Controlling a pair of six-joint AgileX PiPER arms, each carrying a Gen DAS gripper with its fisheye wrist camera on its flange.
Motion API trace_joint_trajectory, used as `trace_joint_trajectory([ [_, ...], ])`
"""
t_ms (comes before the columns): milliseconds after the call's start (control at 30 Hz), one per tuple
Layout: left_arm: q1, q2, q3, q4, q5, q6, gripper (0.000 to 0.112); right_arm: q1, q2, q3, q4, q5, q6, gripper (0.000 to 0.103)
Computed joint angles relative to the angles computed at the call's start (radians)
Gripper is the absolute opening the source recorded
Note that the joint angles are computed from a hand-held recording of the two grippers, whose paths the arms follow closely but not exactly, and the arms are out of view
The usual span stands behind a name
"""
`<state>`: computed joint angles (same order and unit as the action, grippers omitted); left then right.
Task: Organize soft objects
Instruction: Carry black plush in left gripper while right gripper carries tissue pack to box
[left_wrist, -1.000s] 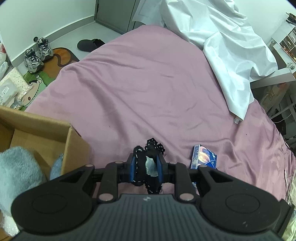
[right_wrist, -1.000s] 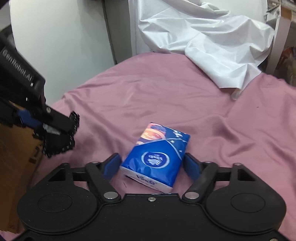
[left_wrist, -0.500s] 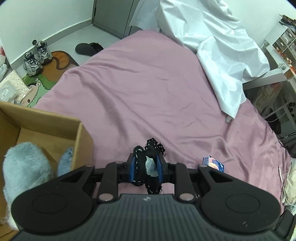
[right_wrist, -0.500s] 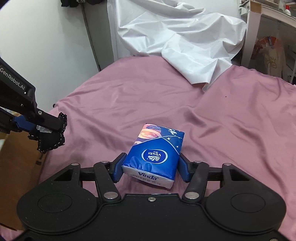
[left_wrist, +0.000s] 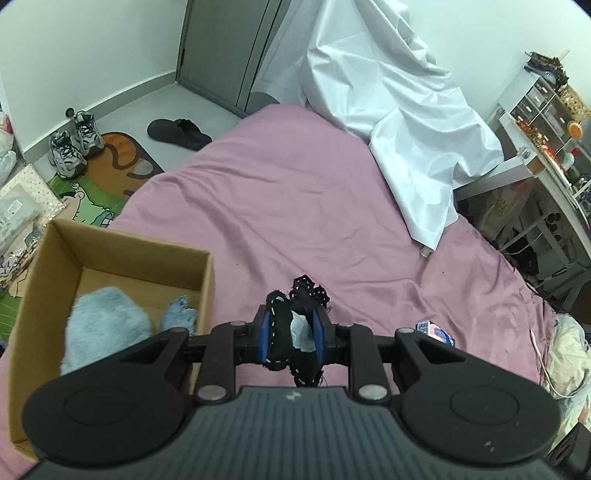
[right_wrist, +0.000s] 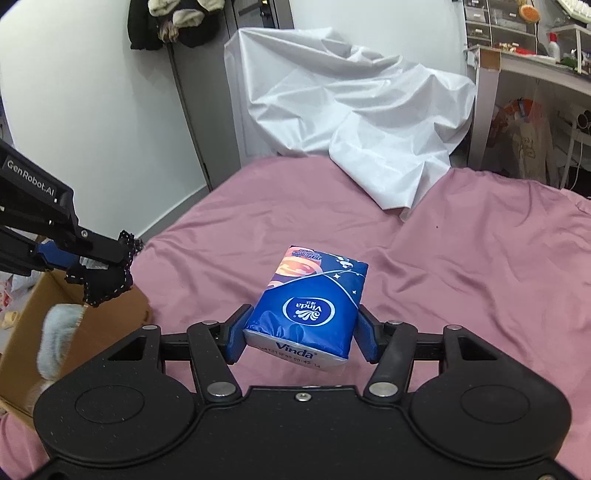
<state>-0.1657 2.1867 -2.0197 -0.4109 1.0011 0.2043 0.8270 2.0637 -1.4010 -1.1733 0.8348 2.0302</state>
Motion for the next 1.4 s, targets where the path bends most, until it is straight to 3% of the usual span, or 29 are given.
trace_joint_trajectory([
  [600, 0.155, -0.111, 0.124, -0.14, 0.01, 0.153, 0.023, 0.114, 0.012, -0.128, 0.024, 0.157, -0.033, 0.056],
  [967, 0.24, -0.1, 0.115, -0.196, 0.047, 0.209, 0.023, 0.152, 0.067, -0.278, 0.042, 0.234, -0.095, 0.056],
  [1400, 0.32, -0.03, 0.022, -0.204, 0.061, 0.197, 0.023, 0.173, 0.138, -0.434, 0.038, 0.24, -0.176, 0.056],
])
